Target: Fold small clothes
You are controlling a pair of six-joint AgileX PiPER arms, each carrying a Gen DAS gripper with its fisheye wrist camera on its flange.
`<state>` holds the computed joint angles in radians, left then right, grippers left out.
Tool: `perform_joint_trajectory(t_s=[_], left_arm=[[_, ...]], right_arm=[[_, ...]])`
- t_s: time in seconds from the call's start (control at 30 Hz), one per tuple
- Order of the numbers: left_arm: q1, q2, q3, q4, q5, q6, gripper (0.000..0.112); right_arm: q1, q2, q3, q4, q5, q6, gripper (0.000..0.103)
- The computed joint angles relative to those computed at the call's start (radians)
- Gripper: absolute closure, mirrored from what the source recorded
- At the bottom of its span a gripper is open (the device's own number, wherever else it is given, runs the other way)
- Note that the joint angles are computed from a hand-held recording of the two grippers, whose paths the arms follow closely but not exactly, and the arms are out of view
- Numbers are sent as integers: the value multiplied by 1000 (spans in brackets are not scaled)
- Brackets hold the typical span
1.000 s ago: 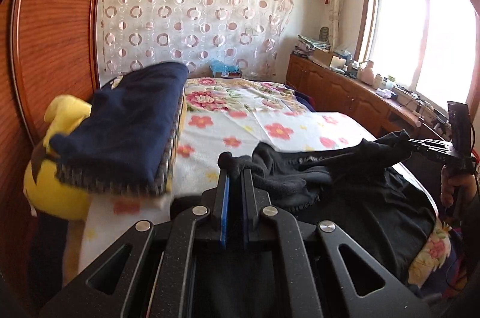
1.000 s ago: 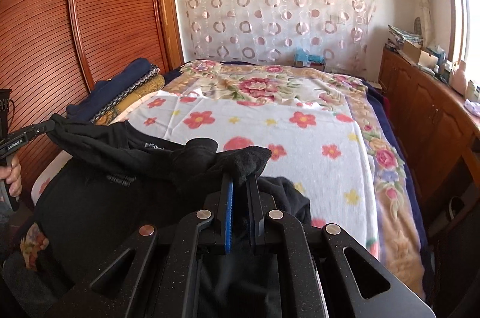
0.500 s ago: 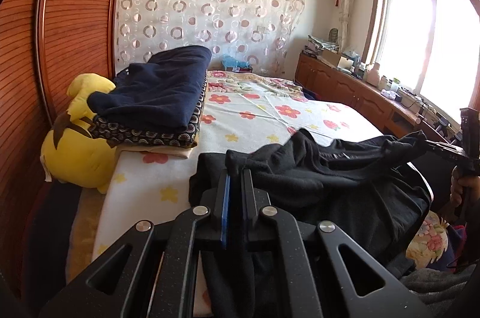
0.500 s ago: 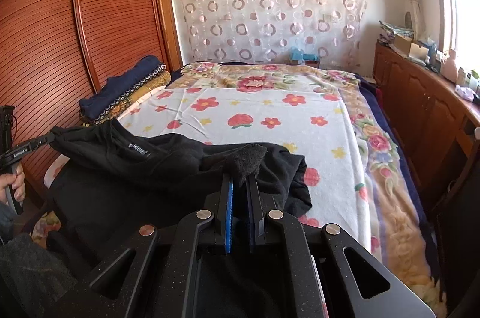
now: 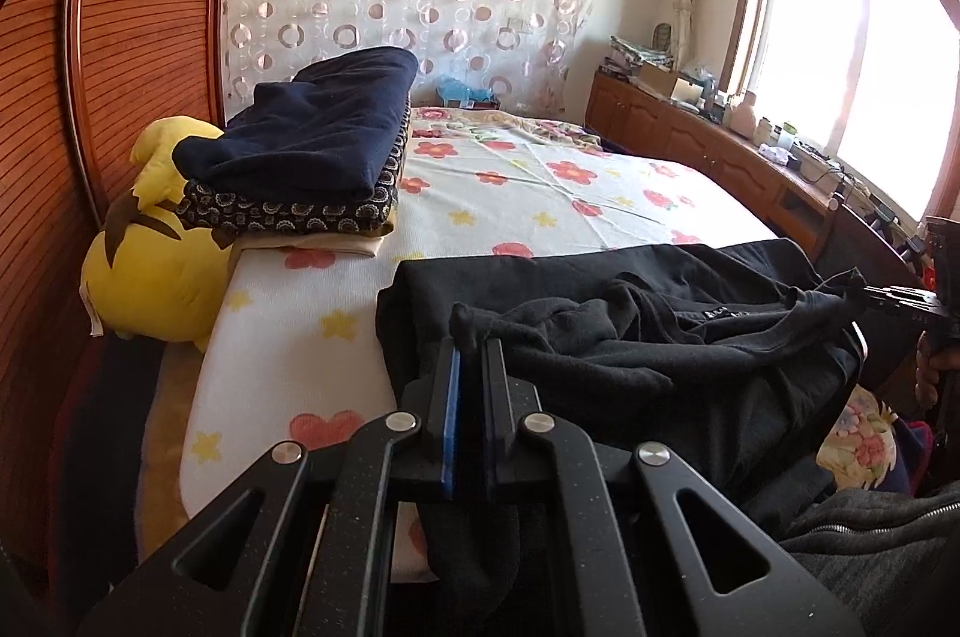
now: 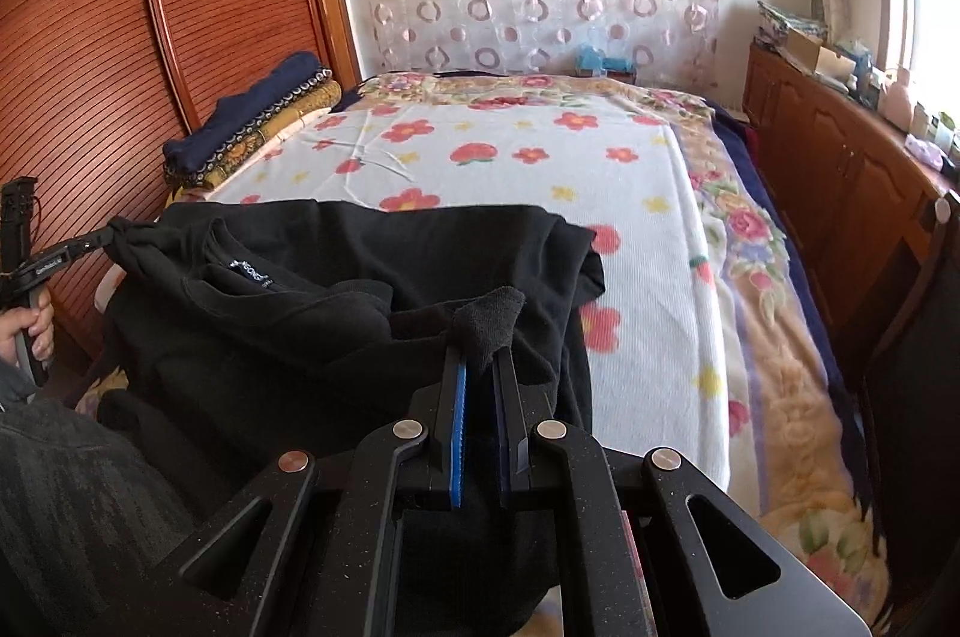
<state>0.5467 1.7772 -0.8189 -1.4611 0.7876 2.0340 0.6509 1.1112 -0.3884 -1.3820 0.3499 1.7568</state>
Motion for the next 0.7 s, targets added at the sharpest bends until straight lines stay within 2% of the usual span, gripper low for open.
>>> perform_joint_trajectory(t_s=[0.1,0.2,0.23,0.33,0.4,0.47,0.53,0.6,0.63,0.7], left_arm=[[27,-24,3,41,20,-19,105],[11,-27,3,82,-25,-28,105],[6,-24,4,81,-33,-22,105],[-17,-4,-1,83,-75,-25,102],[-19,7,-9,72,-92,-32,91],[-14,12,-23,69,-102,-40,87],[-2,21,-52,84,-84,-71,75],[-6,32,-89,88,-89,-97,72],[-13,43,-114,104,-91,-122,71],[-31,64,-152,115,-90,-147,57]], right_arm=[[-1,-38,-1,91,-12,-99,96],[-9,-68,-6,226,2,-244,96],[-44,-51,1,221,-40,-259,96],[-56,-27,4,204,-51,-246,95],[-67,-22,-8,217,-57,-259,85],[-59,-28,-20,230,-20,-268,83],[-52,-26,-39,219,37,-268,82],[-47,-11,-60,190,99,-258,78],[-65,-1,-70,175,98,-260,78],[-122,29,-100,155,61,-277,76]])
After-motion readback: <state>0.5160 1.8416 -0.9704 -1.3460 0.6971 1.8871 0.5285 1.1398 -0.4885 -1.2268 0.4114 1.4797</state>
